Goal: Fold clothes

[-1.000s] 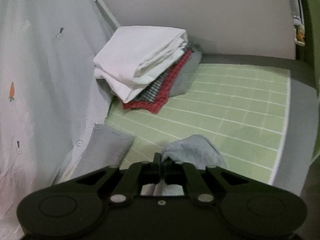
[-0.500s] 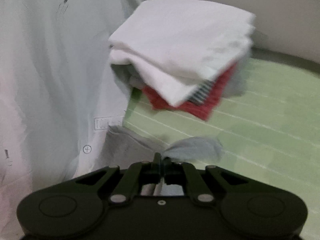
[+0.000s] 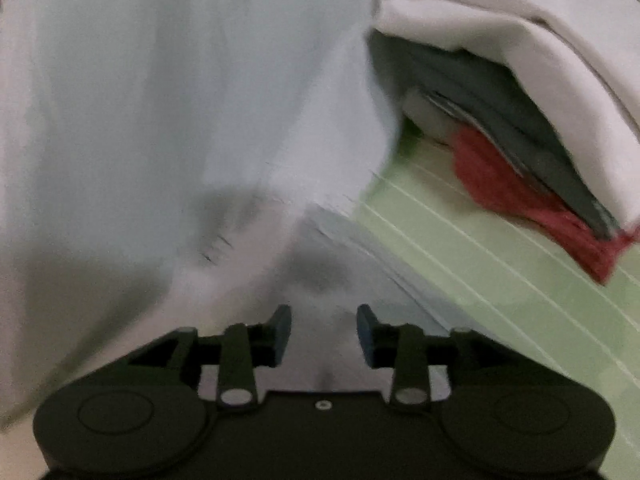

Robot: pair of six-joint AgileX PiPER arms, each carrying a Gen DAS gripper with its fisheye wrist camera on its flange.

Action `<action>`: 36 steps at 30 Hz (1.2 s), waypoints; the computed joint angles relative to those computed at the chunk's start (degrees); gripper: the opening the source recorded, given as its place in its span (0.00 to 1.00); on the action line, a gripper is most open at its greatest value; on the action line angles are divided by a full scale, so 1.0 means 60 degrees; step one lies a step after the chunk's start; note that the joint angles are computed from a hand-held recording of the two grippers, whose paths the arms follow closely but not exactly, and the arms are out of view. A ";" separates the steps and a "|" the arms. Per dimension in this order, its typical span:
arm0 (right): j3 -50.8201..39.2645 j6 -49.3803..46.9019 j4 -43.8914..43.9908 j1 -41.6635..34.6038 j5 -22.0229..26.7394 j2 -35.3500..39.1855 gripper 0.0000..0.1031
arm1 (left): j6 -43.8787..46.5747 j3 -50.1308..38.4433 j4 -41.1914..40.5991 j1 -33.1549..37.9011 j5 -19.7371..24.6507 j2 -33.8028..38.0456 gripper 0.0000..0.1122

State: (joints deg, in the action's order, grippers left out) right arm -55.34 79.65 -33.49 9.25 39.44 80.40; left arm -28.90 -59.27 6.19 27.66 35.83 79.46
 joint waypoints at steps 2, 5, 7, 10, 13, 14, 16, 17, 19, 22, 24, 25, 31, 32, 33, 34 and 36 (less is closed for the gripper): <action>0.0350 0.0222 0.0137 0.0026 0.0077 -0.0135 0.39 | 0.0265 0.0243 -0.0248 0.0157 0.0109 -0.0051 0.54; 0.0799 0.0562 0.0494 -0.0005 -0.0552 -0.0401 0.39 | 0.0342 0.0388 -0.0539 0.0287 0.0099 0.0067 0.54; 0.0804 0.1024 0.0238 0.0278 -0.0762 -0.0323 0.41 | 0.0246 0.0403 -0.0512 0.0203 0.0031 0.0187 0.54; 0.0306 0.0850 0.0594 0.0449 -0.0714 0.0317 0.41 | 0.0080 0.0348 -0.0260 0.0036 -0.0130 0.0427 0.55; -0.0599 0.0689 0.0499 0.0705 0.0287 0.1289 0.31 | -0.0449 0.0126 0.0382 -0.0107 -0.0090 0.0815 0.55; -0.0798 0.0766 0.0344 0.0791 0.0590 0.1530 0.20 | -0.0548 0.0061 0.0500 -0.0101 -0.0061 0.0955 0.55; -0.0925 0.1080 -0.0034 0.0948 0.1043 0.1698 0.01 | -0.0705 -0.0073 0.0690 -0.0070 0.0005 0.1239 0.55; -0.0905 0.1295 -0.0227 0.0986 0.1179 0.1686 0.00 | -0.0783 -0.0143 0.0784 -0.0055 0.0041 0.1383 0.55; -0.0685 0.2147 -0.0845 0.1185 0.1432 0.1386 0.00 | -0.0702 -0.0109 0.0758 0.0026 -0.0059 0.1540 0.55; -0.0709 0.3153 -0.1793 0.1776 0.2586 0.0839 0.00 | -0.0671 -0.0017 0.0893 0.0058 -0.0275 0.1708 0.55; -0.1092 0.3706 -0.2590 0.2306 0.3827 0.0626 0.00 | -0.0803 0.0005 0.1180 -0.0008 -0.0352 0.1785 0.55; -0.1392 0.3746 -0.2990 0.2495 0.4447 0.0628 0.00 | -0.0918 -0.0002 0.1329 -0.0053 -0.0366 0.1825 0.55; -0.3091 0.1376 -0.2829 0.0881 0.3281 0.1308 0.00 | -0.1424 -0.0151 0.1823 -0.0199 -0.0287 0.2025 0.55; -0.3134 0.1072 -0.2386 0.0678 0.2884 0.1415 0.00 | -0.1435 -0.0136 0.1843 -0.0209 -0.0301 0.2018 0.55; -0.3101 0.0826 -0.1890 0.0547 0.2555 0.1493 0.01 | -0.1436 -0.0112 0.1857 -0.0217 -0.0322 0.2003 0.55; -0.2985 0.0728 -0.1512 0.0514 0.2357 0.1542 0.03 | -0.1436 -0.0081 0.1856 -0.0217 -0.0342 0.1981 0.55; -0.2517 0.1058 -0.1167 0.0737 0.2332 0.1556 0.18 | -0.1433 -0.0016 0.1843 -0.0213 -0.0384 0.1931 0.55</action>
